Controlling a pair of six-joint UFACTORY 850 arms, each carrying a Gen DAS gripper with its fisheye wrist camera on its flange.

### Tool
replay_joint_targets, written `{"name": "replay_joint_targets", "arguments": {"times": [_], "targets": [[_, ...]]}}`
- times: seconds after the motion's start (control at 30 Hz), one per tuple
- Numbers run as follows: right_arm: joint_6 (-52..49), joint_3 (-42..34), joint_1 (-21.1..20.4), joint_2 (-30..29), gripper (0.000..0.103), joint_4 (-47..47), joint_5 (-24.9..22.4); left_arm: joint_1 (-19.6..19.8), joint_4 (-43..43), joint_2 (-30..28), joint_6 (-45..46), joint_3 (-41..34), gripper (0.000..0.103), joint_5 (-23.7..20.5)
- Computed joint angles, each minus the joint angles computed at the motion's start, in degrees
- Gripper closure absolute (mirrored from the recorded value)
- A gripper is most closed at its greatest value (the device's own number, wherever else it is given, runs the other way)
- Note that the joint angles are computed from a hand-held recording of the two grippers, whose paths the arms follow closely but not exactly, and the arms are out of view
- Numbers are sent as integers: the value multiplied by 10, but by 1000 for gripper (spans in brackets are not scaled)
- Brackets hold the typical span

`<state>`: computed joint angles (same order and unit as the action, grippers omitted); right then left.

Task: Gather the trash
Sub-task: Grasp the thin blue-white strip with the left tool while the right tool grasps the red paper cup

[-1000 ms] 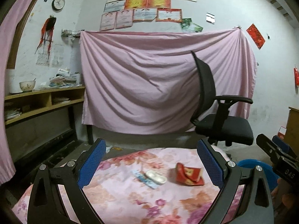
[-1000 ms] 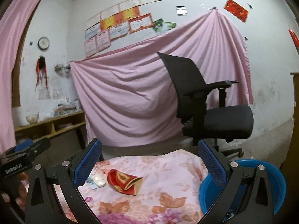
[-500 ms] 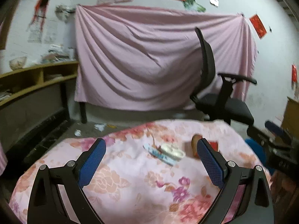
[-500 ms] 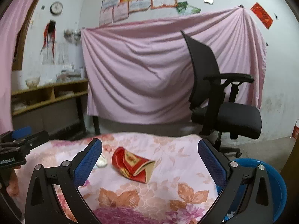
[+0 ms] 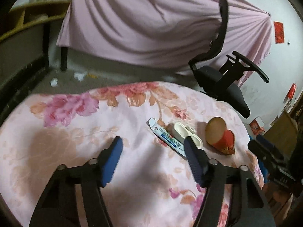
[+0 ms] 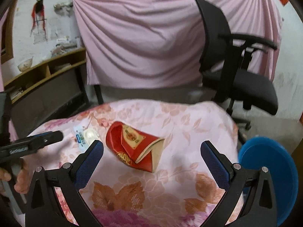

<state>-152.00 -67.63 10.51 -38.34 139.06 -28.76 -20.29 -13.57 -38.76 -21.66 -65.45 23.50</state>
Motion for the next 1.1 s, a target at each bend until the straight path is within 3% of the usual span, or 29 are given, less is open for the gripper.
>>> {"name": "replay_joint_targets", "arguments": {"times": [0.23, 0.3, 0.43, 0.6, 0.67, 0.7, 0.9, 1.1], "targets": [[65, -38, 17, -22, 0, -71, 43, 23, 145, -31, -137, -43, 66, -27], [53, -46, 24, -28, 0, -58, 49, 29, 217, -37, -200, -51, 68, -27], [35, -65, 36, -39, 1, -25, 70, 36, 316, -47, -279, -68, 81, -34], [78, -86, 38, -54, 6, -51, 109, 36, 331, -53, -294, -76, 87, -34], [146, -96, 35, -59, 18, -112, 118, 35, 317, -52, -284, -72, 89, -27], [178, -100, 34, -62, 30, -141, 122, 35, 315, -52, -283, -70, 89, -24], [248, -92, 19, -58, 30, -190, 96, 40, 319, -48, -293, -58, 91, -2], [206, -61, -5, -38, 30, -119, 45, 42, 321, -46, -293, -54, 91, 5]]}}
